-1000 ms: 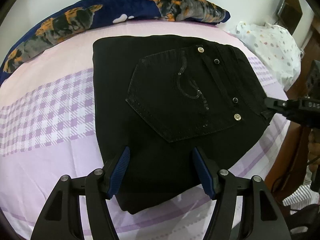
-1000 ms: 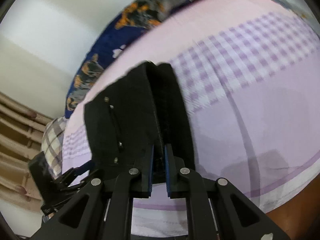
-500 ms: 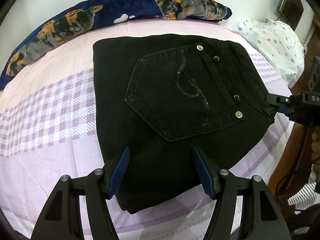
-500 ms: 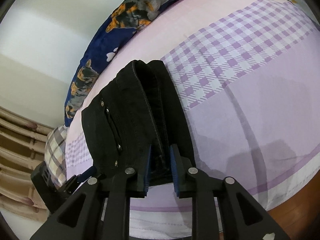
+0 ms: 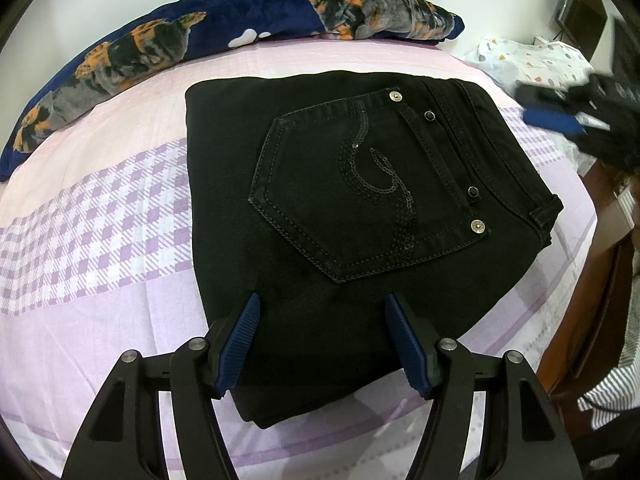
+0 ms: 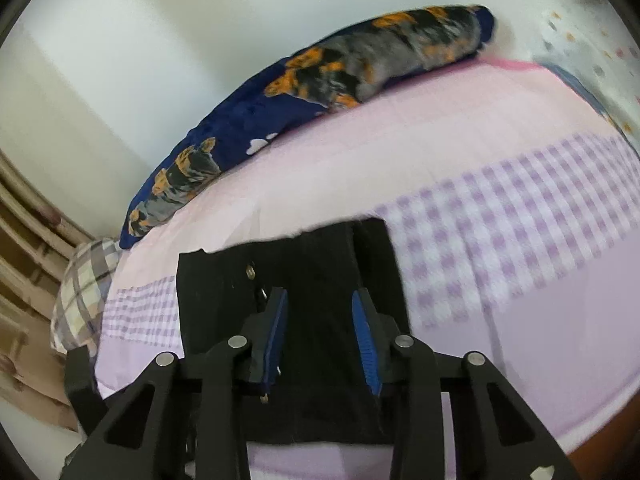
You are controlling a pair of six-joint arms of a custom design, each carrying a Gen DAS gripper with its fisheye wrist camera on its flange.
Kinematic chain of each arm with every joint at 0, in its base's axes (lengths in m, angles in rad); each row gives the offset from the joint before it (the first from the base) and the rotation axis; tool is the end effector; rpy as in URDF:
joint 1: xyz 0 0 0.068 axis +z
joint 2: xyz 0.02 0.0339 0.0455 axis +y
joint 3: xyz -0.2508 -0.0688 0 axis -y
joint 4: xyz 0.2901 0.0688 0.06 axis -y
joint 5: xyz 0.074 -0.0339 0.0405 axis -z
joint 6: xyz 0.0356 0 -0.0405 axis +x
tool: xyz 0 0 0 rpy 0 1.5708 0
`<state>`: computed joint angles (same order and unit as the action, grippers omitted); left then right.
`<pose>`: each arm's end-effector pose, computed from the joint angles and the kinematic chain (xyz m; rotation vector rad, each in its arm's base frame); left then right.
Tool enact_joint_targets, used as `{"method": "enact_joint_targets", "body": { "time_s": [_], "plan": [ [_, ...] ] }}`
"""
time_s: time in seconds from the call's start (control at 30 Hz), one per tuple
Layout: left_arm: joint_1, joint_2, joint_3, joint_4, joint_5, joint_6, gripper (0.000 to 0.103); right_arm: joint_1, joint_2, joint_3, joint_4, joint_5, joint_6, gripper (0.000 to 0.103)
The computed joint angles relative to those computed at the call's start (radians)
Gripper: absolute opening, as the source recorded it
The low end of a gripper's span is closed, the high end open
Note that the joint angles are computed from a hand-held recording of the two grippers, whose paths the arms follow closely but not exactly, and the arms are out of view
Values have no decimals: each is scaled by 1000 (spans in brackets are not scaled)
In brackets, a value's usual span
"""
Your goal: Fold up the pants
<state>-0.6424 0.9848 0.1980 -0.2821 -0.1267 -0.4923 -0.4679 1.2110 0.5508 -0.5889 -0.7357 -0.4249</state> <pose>0.1478 -0.1050 0.0636 0.1553 2.6389 -0.2227 0.2155 -0.0821 0.1225 -0.1009 2.4623 0.6827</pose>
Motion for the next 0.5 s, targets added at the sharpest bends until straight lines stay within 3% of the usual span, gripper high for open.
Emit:
{"method": "enact_joint_targets", "body": {
  "time_s": [0.13, 0.27, 0.4, 0.5],
  "plan": [
    [8, 2, -1, 4, 6, 6, 66, 102, 15, -15, 127, 41, 105, 32],
    [14, 2, -1, 5, 10, 10, 66, 189, 93, -29, 259, 152, 159, 28],
    [24, -6, -9, 15, 24, 14, 66, 175, 126, -47, 256, 175, 110, 22],
    [85, -86, -42, 11, 99, 47, 66, 139, 144, -51, 219, 164, 54, 20]
  ]
}}
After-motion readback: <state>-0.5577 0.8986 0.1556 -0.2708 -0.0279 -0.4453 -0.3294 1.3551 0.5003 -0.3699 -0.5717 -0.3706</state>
